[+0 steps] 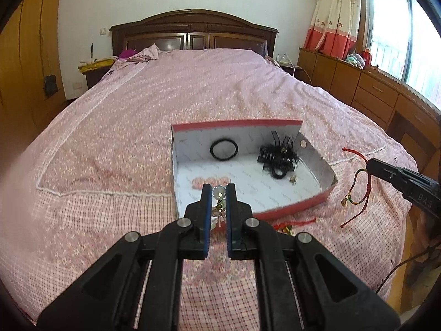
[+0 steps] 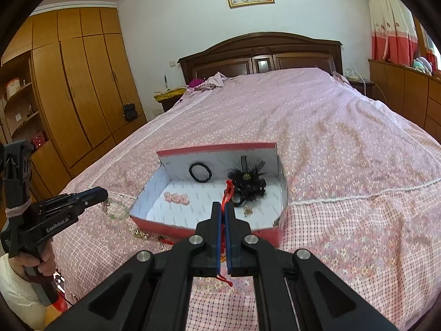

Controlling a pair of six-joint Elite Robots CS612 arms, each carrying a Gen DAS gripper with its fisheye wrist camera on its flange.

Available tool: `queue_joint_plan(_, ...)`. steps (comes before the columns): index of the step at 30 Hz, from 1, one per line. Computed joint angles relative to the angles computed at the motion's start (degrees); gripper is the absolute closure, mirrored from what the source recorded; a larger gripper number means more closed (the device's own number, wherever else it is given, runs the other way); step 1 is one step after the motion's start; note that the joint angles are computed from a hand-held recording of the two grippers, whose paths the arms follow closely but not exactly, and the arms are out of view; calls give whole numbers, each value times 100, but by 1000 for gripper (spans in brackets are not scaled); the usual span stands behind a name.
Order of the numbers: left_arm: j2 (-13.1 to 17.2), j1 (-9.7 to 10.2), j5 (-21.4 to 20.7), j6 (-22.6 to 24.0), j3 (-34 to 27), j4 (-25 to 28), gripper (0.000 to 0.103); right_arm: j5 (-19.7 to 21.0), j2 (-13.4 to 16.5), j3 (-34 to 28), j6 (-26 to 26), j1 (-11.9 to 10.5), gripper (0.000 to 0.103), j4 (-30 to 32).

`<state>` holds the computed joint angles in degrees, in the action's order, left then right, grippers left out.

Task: Organize jewelry
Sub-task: 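Carry the red cord and green bead bracelet into the box and open both tools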

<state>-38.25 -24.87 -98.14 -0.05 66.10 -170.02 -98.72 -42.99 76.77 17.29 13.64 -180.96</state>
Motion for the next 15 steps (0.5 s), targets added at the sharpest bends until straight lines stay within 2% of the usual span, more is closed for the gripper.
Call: queue_joint_plan(15,375,-7,28,-11,-726,459,102,-94,292,-663,-191,-116,100,404)
